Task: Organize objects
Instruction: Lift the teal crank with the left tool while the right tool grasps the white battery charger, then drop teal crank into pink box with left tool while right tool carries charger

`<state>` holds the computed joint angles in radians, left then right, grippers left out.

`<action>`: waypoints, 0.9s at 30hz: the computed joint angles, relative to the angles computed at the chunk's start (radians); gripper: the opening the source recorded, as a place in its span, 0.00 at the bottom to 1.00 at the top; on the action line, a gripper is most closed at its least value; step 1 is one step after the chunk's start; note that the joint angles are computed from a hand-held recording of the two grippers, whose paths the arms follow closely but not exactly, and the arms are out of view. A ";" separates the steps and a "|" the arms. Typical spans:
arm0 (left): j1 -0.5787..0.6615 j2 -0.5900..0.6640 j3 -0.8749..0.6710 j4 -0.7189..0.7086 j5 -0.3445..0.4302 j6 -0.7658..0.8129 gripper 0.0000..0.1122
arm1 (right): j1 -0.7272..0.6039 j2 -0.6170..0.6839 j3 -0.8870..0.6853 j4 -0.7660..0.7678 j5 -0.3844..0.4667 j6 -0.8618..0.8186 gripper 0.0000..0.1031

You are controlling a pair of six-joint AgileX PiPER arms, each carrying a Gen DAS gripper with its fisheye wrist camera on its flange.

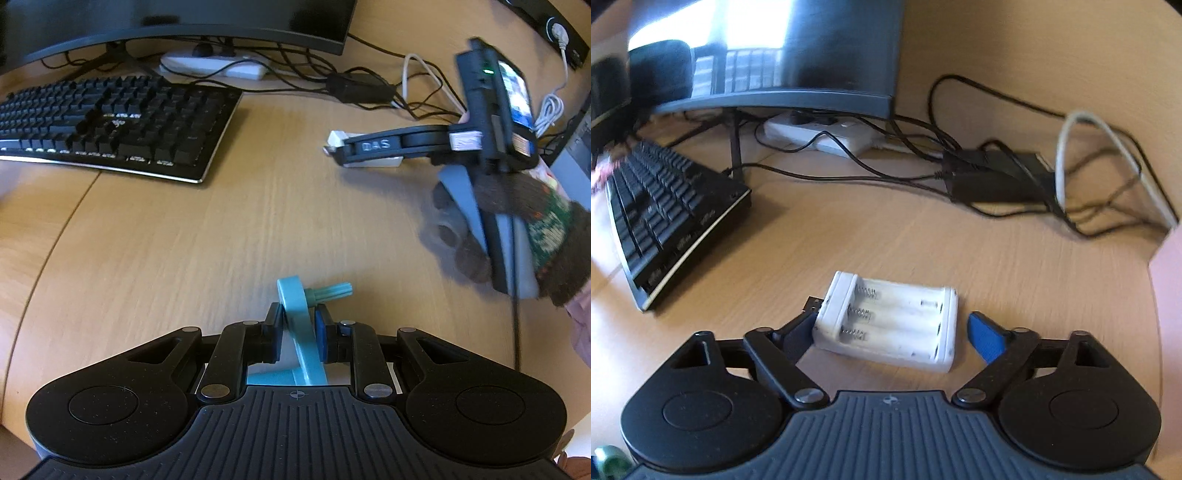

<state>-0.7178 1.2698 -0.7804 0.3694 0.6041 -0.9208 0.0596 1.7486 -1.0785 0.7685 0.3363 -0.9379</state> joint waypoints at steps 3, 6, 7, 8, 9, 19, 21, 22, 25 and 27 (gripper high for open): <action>0.014 0.017 -0.010 -0.033 -0.022 0.051 0.19 | -0.033 -0.054 0.048 0.037 0.031 -0.033 0.76; 0.006 0.045 -0.027 -0.065 -0.054 0.094 0.19 | -0.089 -0.156 0.142 0.078 0.064 -0.106 0.75; 0.000 0.056 -0.035 -0.076 -0.062 0.106 0.19 | -0.122 -0.198 0.176 0.091 0.093 -0.138 0.75; -0.007 0.066 -0.044 -0.095 -0.070 0.125 0.19 | -0.163 -0.249 0.214 0.100 0.126 -0.173 0.75; -0.014 0.076 -0.053 -0.113 -0.076 0.140 0.19 | -0.199 -0.297 0.248 0.093 0.149 -0.195 0.75; -0.122 0.293 -0.332 -0.335 -0.070 0.394 0.17 | -0.865 -0.584 0.328 0.054 0.551 -0.554 0.75; -0.144 0.345 -0.419 -0.361 -0.087 0.439 0.14 | -0.986 -0.552 0.295 0.055 0.626 -0.587 0.75; -0.154 0.373 -0.468 -0.356 -0.091 0.445 0.13 | -1.037 -0.535 0.282 0.063 0.649 -0.617 0.75; -0.159 0.489 -0.684 -0.382 -0.052 0.461 0.12 | -1.161 -0.500 0.256 0.088 0.681 -0.704 0.75; -0.157 0.565 -0.842 -0.401 -0.034 0.493 0.12 | -1.256 -0.454 0.211 0.103 0.749 -0.749 0.75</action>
<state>-0.8744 1.8349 -1.6228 -0.0320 0.5702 -0.4280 -1.1959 1.2941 -0.8677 0.8711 1.0853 -1.6866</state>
